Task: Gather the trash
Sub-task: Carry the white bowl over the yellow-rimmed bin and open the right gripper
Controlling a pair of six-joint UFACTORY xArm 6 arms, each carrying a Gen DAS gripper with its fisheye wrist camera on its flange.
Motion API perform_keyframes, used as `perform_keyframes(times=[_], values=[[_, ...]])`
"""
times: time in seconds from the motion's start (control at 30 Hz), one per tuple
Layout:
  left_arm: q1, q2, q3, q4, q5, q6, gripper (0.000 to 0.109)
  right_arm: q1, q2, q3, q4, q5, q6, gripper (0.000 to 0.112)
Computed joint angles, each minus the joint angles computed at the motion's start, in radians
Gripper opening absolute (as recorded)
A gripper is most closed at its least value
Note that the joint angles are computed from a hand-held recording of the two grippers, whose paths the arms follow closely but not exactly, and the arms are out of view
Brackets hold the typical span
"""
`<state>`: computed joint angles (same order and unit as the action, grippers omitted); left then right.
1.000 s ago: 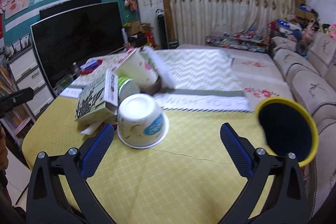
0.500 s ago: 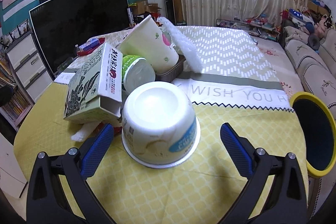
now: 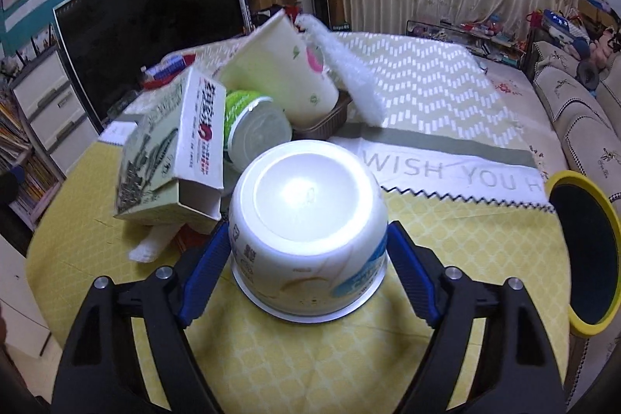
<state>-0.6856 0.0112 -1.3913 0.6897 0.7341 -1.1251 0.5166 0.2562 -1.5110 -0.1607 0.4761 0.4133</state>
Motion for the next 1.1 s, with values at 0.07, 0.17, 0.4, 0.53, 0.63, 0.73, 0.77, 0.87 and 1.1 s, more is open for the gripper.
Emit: perform_keyframes(times=[0.07,0.17,0.4,0.53,0.63,0.73,0.77,0.87,1.1], values=[[-0.002,-0.003,0.002,0.004,0.004,-0.005,0.099,-0.006,-0.035,0.033,-0.020,-0.012,0.016,0.077],[-0.002,-0.003,0.004,0.003,0.003,-0.007,0.099,-0.024,-0.112,0.110,-0.042,-0.042,0.036,0.077],[-0.019,0.017,-0.019,0.004,0.007,0.010,0.099,-0.143,-0.278,0.268,-0.254,-0.052,0.271,0.077],[-0.027,0.045,-0.048,-0.009,0.004,0.037,0.099,-0.238,-0.300,0.298,-0.348,0.012,0.387,0.077],[-0.031,0.075,-0.079,-0.027,0.006,0.063,0.099,-0.298,-0.272,0.292,-0.333,0.037,0.388,0.077],[-0.032,0.106,-0.113,-0.048,0.007,0.086,0.099,-0.345,-0.224,0.268,-0.328,0.062,0.388,0.077],[-0.033,0.120,-0.128,-0.055,0.007,0.095,0.099,-0.353,-0.213,0.262,-0.322,0.064,0.383,0.077],[-0.034,0.147,-0.157,-0.073,0.007,0.121,0.099,-0.373,-0.160,0.220,-0.313,0.084,0.374,0.077],[-0.031,0.220,-0.232,-0.103,-0.010,0.193,0.099,-0.394,-0.094,0.157,-0.368,0.125,0.412,0.082]])
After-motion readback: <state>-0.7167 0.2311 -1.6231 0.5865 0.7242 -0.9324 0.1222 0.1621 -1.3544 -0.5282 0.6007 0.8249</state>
